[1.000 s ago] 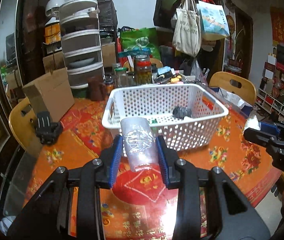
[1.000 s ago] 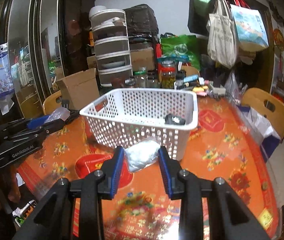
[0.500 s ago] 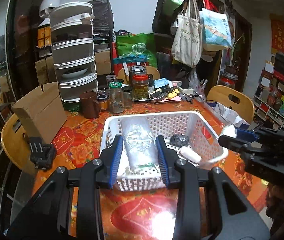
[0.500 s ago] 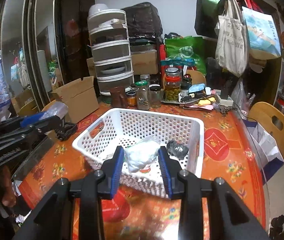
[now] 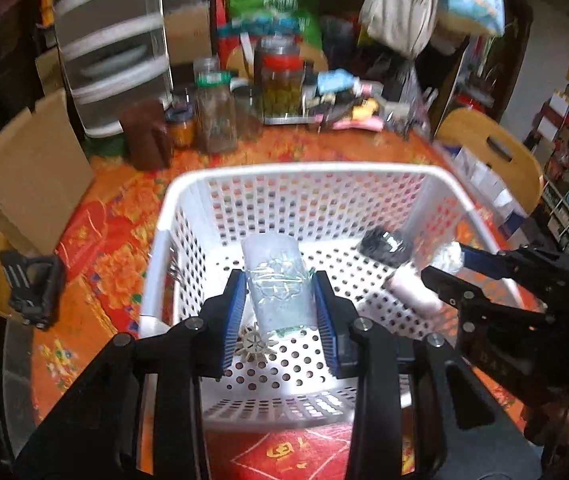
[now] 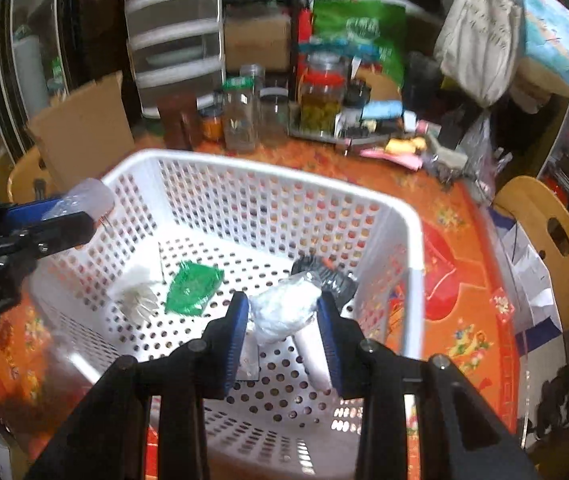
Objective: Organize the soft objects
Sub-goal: 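Carry the bag and clear cup into the basket and open both tools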
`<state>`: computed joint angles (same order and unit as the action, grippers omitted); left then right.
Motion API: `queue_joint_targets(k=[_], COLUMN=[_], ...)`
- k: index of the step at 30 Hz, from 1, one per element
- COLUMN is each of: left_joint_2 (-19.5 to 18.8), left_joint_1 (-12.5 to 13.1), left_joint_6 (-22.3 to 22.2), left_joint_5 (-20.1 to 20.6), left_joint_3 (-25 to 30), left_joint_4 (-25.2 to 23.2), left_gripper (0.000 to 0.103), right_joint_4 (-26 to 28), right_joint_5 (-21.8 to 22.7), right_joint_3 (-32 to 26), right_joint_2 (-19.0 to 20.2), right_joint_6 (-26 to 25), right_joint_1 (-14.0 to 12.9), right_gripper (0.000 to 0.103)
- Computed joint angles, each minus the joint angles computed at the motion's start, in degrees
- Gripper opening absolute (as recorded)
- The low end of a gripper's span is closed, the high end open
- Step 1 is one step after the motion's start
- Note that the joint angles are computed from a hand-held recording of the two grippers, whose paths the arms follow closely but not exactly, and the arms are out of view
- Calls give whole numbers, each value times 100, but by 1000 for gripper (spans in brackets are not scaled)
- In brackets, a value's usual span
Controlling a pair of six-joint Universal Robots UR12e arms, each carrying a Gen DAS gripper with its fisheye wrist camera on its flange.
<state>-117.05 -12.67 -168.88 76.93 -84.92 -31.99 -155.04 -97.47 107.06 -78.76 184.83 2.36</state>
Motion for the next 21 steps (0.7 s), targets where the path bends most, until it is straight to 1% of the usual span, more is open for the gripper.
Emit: queue_joint_targets(k=[4,6,9,12,13,14,15,16,17,18,19,21], left_joint_2=[-214,-278,-329,-351,-346,-348,-346,-324,-306,-273,-248,-186], left_joint_1=[-97,-114,-117,-134,-122,-109,-104,-100,-96,-85,-75,-48], left_joint_6=[102,123,102,125,128,119,116,118,129,136,133,121], left_joint_5=[208,246,228,309,274,221,197,193,179,148,113,12], left_joint_3=[110,145,152,126,113,115,101,62,13,-45,-87,-167], left_joint_4=[-177,-245,-316,-235,-250,-275,-237,-182,-65,35,115,220], left_gripper=[32,32,32,32,32,34,42,49,64,77,81,83], right_joint_4=[105,157,188,138,118,122,104,52,0,-126,-200,-302], right_joint_5=[18,27,58,89,113,123,134,160,180,184,177,230], right_joint_3=[-54,-80,-80,-50,-34,-30,-20,2,25,75,101,142], right_joint_2=[113,149,173,168,158,151,143,130,116,91,75,43], right_joint_6=[48,52,46,46,34,32,50,54,47,57,71,107], right_joint_1=[11,6,-13,-25,-28,-32,-41,-51,-62,-64,-66,-83], right_gripper=[35,35,35,35,36,36,43,56,64,78,82,83])
